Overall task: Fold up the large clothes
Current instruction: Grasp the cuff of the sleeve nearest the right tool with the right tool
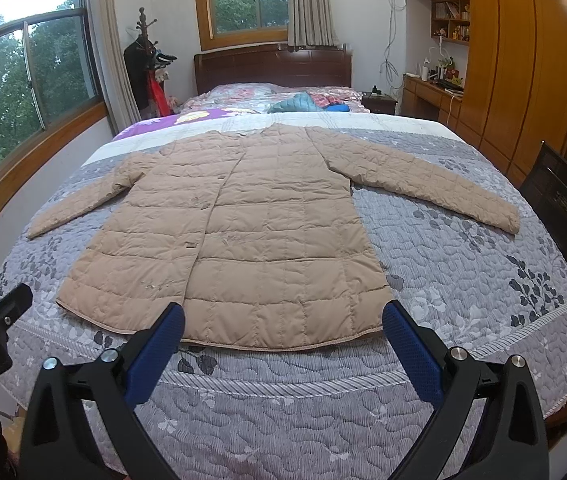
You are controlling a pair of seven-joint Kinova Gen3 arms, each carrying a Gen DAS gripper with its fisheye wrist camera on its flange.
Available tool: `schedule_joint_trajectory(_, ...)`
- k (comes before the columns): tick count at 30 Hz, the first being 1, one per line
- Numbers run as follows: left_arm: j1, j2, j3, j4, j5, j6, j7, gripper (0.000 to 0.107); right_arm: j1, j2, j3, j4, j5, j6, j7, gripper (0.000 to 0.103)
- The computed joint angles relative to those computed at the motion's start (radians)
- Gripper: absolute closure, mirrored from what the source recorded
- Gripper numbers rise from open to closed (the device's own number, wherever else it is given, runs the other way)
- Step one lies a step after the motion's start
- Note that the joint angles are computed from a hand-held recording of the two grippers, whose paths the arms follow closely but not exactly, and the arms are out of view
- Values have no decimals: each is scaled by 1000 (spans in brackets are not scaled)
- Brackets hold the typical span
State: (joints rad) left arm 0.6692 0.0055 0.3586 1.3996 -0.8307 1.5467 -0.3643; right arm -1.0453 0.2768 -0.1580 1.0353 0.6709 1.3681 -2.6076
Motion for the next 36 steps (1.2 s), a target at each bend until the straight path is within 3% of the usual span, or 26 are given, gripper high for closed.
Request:
schedule_joint_trajectory(5, -26, -5, -20, 11, 48, -57, -30, 7, 11, -4, 9, 13, -14, -22, 2, 4)
schedule_joint_trajectory(10, -108, -33, -63, 39, 211, -208, -129, 7, 75, -30, -1, 72, -18, -96, -10, 4)
schedule_joint_trajectory(16, -172, 24, -94, -3, 255, -260, -212, 7, 280, -74, 6, 139, -146, -238, 80, 4)
schedule_joint_trajectory(18, -163, 59, -124, -40, 237, -263, -235, 7, 309, -62, 49, 123, -115, -212, 89, 4)
schedule_joint_trajectory(21, -196, 104, -162, -84, 270, -347, -315, 7, 412, -41, 59, 92, -128, -198, 125, 4)
schedule_joint_trajectory(24, -254, 199, -184, -210, 377, -372, -437, 7, 543, -7, 100, 41, -232, -205, 208, 4)
schedule_joint_trajectory(27, -247, 320, -236, -349, 404, -369, -539, 7, 680, 52, 120, -32, -354, -177, 291, 4)
schedule_joint_trajectory(31, -288, 468, -253, -534, 484, -361, -618, 7, 852, 136, 111, -103, -515, -146, 376, 4)
schedule_joint_trajectory(36, -324, 637, -272, -766, 598, -294, -688, 8, 920, 237, 177, -186, -589, -99, 444, 4)
